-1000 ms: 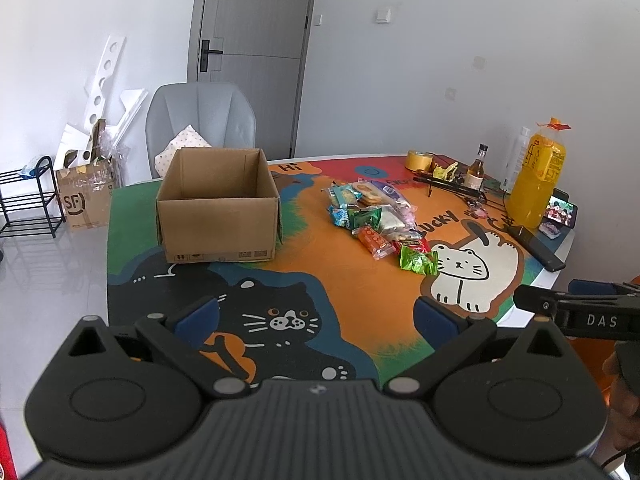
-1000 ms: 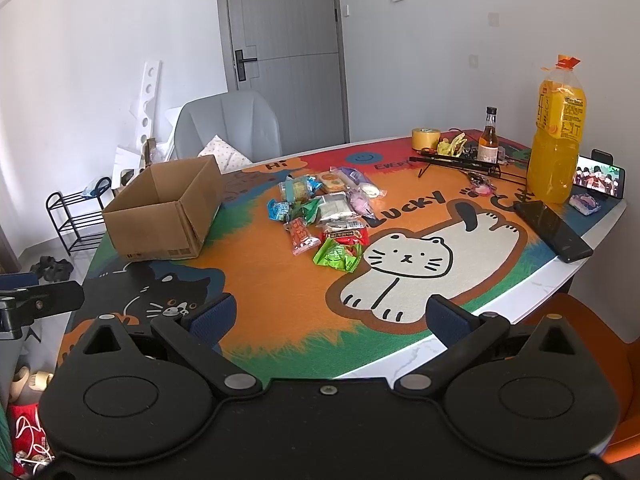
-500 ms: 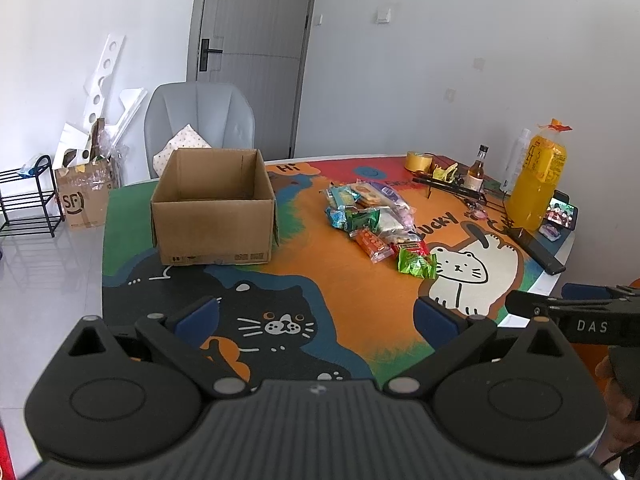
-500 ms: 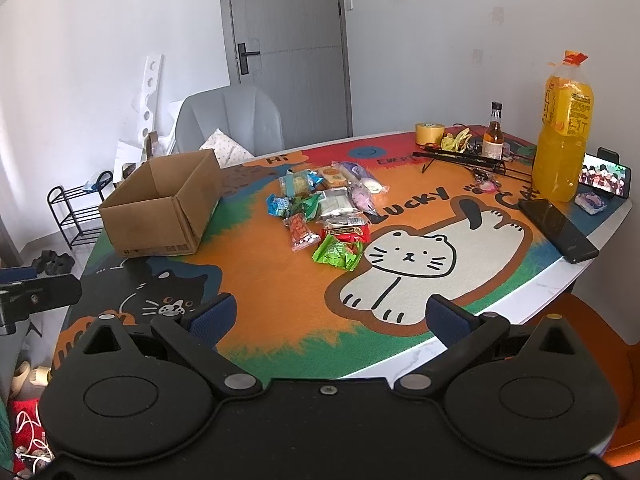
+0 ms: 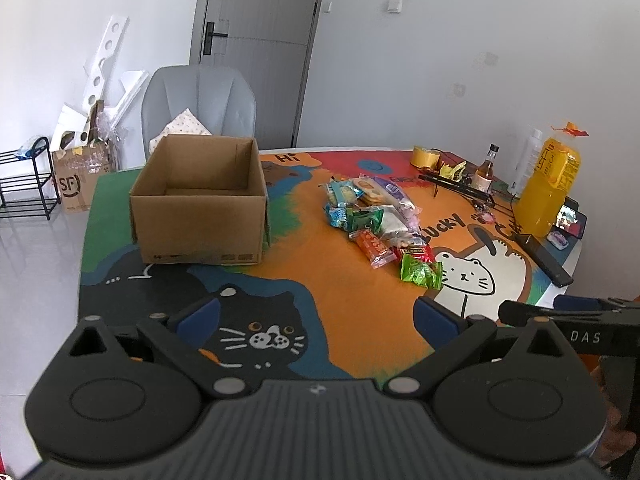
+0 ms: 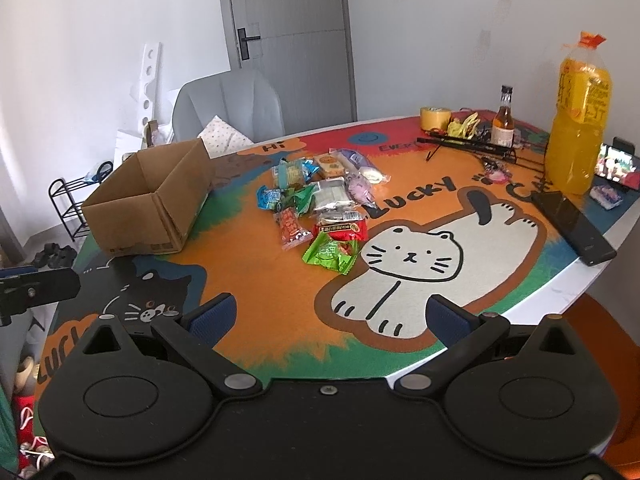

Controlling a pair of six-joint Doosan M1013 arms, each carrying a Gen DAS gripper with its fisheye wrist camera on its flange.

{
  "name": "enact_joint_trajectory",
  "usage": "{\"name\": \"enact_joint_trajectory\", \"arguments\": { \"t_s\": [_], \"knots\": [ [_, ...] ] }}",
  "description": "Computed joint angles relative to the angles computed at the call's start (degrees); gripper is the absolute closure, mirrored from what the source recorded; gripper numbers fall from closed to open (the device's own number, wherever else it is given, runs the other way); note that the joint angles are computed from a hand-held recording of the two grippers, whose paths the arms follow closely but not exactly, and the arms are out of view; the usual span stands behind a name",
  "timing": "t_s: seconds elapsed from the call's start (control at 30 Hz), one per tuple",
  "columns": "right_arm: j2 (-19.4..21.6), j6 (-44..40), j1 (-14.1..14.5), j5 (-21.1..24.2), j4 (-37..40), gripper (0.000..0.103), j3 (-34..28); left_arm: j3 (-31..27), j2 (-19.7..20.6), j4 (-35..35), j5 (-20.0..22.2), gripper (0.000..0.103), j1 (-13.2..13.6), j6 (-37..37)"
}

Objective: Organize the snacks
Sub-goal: 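Move both tools toward the snack pile, right gripper over the green candy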

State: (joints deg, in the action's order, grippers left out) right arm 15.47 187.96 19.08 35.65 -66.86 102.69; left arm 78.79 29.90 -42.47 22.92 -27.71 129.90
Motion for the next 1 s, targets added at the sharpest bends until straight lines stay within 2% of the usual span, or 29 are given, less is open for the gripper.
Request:
{"name": "enact_joint_trajectory", "arguments": {
  "t_s": [0.37, 0.43, 0.6, 0.83, 1.0],
  "knots": [
    [0.9, -2.2, -4.2, -7.1, 2.6, 0.0, -0.2, -5.8, 4.1, 3.0, 3.0, 0.002, -1.3, -4.6],
    [1.3, -3.2, -5.0, -8.6, 3.3, 0.0, -0.5, -7.2, 5.0, 3.9, 3.7, 0.007, -1.5, -5.4],
    [2.5, -5.4, -6.7, -10.9, 4.1, 0.001, -1.6, -11.1, 7.5, 7.1, 5.5, 0.009, -2.2, -8.3],
    [4.3, -8.5, -9.0, -14.5, 7.7, 0.011, -2.6, -16.8, 11.3, 10.0, 8.9, 0.016, -2.7, -12.3],
    [5.4, -13.1, -10.6, -17.7, 12.7, 0.022, -3.2, -20.3, 13.7, 11.8, 10.5, 0.019, -3.0, -14.9]
  ]
}}
